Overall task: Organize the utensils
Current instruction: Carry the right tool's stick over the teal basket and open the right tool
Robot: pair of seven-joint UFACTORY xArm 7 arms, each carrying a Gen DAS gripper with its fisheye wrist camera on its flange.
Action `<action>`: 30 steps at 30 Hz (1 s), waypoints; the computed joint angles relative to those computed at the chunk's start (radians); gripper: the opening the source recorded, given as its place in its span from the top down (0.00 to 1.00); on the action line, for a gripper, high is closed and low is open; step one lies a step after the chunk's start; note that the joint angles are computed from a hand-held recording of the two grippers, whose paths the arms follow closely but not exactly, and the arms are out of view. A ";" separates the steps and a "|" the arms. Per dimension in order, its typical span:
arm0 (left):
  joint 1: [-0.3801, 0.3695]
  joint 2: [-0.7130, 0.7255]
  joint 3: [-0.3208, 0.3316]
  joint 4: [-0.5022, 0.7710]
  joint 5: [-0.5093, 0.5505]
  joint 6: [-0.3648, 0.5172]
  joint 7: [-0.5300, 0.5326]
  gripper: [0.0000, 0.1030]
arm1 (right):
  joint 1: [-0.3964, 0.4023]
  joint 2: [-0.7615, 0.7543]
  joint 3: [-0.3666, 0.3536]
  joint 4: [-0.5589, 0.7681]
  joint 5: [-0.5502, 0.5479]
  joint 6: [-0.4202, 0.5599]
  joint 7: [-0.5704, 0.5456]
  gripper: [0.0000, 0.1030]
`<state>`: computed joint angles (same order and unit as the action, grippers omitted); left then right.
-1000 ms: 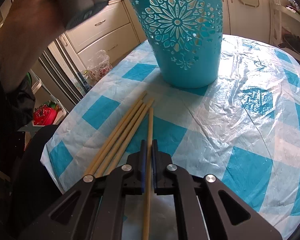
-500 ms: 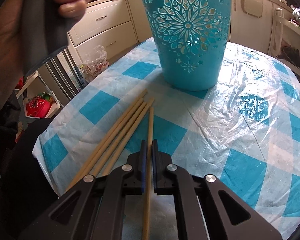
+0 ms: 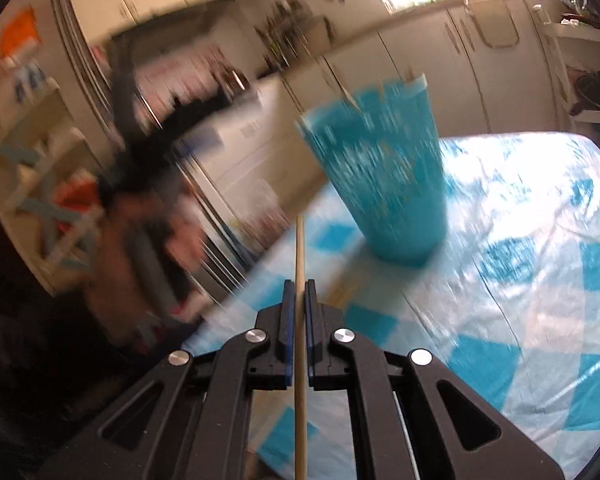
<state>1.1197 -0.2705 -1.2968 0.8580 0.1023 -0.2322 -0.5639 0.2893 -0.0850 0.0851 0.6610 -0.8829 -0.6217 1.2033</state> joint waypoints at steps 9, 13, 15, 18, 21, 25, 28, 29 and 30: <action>-0.057 0.030 0.035 -0.027 -0.026 0.001 -0.004 0.13 | 0.027 0.043 0.073 0.068 0.535 -0.165 -0.404 0.95; -0.149 0.022 0.109 -0.049 -0.048 -0.005 0.005 0.13 | 0.035 0.174 0.079 0.216 0.675 -0.306 -0.507 0.95; -0.178 -0.005 0.135 -0.067 -0.073 -0.016 0.006 0.13 | 0.034 0.230 0.079 0.273 0.722 -0.369 -0.519 0.95; -0.220 -0.027 0.172 -0.085 -0.110 -0.029 -0.001 0.13 | 0.049 0.308 0.082 0.348 0.822 -0.439 -0.575 0.94; -0.269 -0.019 0.215 -0.091 -0.138 -0.029 0.000 0.13 | 0.063 0.378 0.081 0.419 0.903 -0.460 -0.609 0.94; -0.301 -0.001 0.235 -0.091 -0.158 -0.027 0.028 0.13 | 0.082 0.449 0.076 0.485 0.995 -0.449 -0.651 0.94; -0.304 0.006 0.227 -0.090 -0.172 -0.030 0.052 0.13 | 0.084 0.465 0.073 0.481 0.998 -0.408 -0.660 0.94; -0.301 0.007 0.222 -0.090 -0.177 -0.032 0.058 0.13 | 0.088 0.461 0.071 0.468 1.002 -0.404 -0.676 0.94; -0.288 0.007 0.205 -0.090 -0.187 -0.036 0.062 0.13 | 0.094 0.457 0.069 0.454 1.008 -0.395 -0.697 0.94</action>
